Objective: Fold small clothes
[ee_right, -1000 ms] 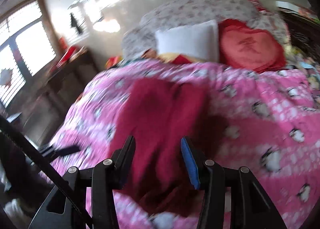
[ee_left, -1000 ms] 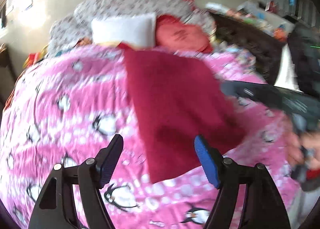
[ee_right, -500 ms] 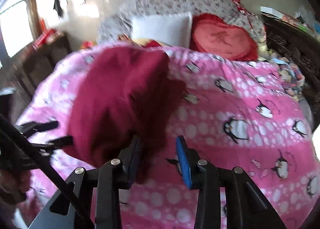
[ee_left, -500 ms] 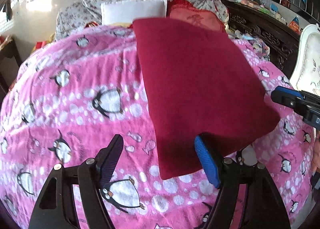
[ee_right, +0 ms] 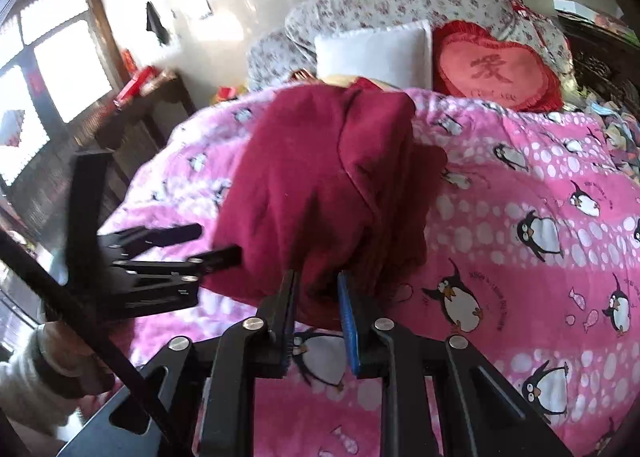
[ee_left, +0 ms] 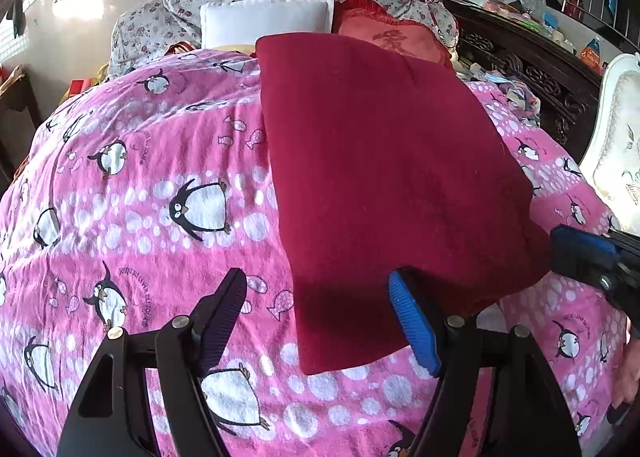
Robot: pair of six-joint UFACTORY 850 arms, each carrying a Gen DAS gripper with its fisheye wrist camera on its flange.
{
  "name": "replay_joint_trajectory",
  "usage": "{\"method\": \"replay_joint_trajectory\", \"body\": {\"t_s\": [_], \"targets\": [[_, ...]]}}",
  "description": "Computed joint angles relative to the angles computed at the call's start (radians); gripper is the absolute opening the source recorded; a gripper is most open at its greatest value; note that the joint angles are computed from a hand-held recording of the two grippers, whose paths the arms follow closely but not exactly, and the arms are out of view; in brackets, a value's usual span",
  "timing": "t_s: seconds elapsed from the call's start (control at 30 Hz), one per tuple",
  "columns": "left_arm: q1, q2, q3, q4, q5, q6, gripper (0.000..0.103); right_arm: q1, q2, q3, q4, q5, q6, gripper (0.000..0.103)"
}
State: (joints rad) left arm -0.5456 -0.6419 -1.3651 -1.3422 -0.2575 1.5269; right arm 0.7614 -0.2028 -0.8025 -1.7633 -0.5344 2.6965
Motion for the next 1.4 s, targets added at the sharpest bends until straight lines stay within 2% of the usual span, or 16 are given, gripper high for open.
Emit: {"method": "replay_joint_trajectory", "body": {"t_s": [0.07,0.13,0.17,0.2,0.3,0.47,0.53,0.57,0.6,0.73,0.8,0.83,0.93,1.13,1.27,1.4], "targets": [[-0.003,-0.003,-0.003,0.009,0.002,-0.020,0.073,-0.001,-0.007,-0.004,-0.049,0.014,0.049,0.063],[-0.006,-0.002,0.000,0.002,0.008,-0.024,0.073,-0.008,-0.043,-0.042,0.051,0.012,-0.054,0.053],[-0.006,-0.001,0.002,0.006,0.012,-0.029,0.073,-0.011,-0.062,-0.058,0.108,0.000,-0.105,0.022],[-0.006,0.002,0.005,0.018,0.012,-0.041,0.073,-0.014,-0.070,-0.060,0.123,-0.008,-0.114,0.013],[-0.004,0.009,0.014,-0.010,0.012,-0.012,0.073,-0.011,-0.043,-0.017,0.043,-0.017,-0.008,0.012],[-0.019,-0.024,-0.010,0.043,0.037,-0.075,0.076,-0.021,-0.072,-0.019,0.133,-0.006,-0.059,0.011],[-0.018,-0.028,-0.008,0.005,0.039,-0.051,0.077,-0.023,-0.068,-0.009,0.098,-0.001,-0.020,0.012],[-0.015,-0.024,-0.005,-0.008,0.034,-0.041,0.077,-0.019,-0.056,-0.003,0.106,-0.005,-0.023,0.017],[-0.012,-0.019,-0.001,-0.007,0.029,-0.041,0.077,-0.013,-0.040,0.003,0.124,-0.011,-0.034,0.029],[-0.010,0.016,0.026,-0.110,0.063,0.074,0.077,0.027,0.015,0.025,0.130,-0.103,0.021,0.063],[-0.009,0.023,0.029,-0.139,0.069,0.100,0.078,0.034,0.025,0.029,0.082,-0.135,0.082,0.088],[-0.007,0.024,0.026,-0.120,0.071,0.078,0.078,0.033,0.022,0.023,0.081,-0.144,0.088,0.092],[-0.003,0.019,0.007,-0.025,0.070,-0.026,0.081,0.007,-0.006,-0.022,0.161,-0.116,-0.005,0.093],[0.019,-0.028,-0.074,0.191,-0.005,-0.285,0.089,-0.063,-0.030,-0.020,0.109,-0.056,0.068,0.094],[0.033,-0.065,-0.134,0.213,-0.079,-0.325,0.093,-0.110,-0.030,-0.001,0.015,-0.024,0.165,0.098],[0.051,-0.099,-0.181,0.109,-0.160,-0.241,0.095,-0.156,-0.038,0.016,-0.166,0.011,0.348,0.102]]}}
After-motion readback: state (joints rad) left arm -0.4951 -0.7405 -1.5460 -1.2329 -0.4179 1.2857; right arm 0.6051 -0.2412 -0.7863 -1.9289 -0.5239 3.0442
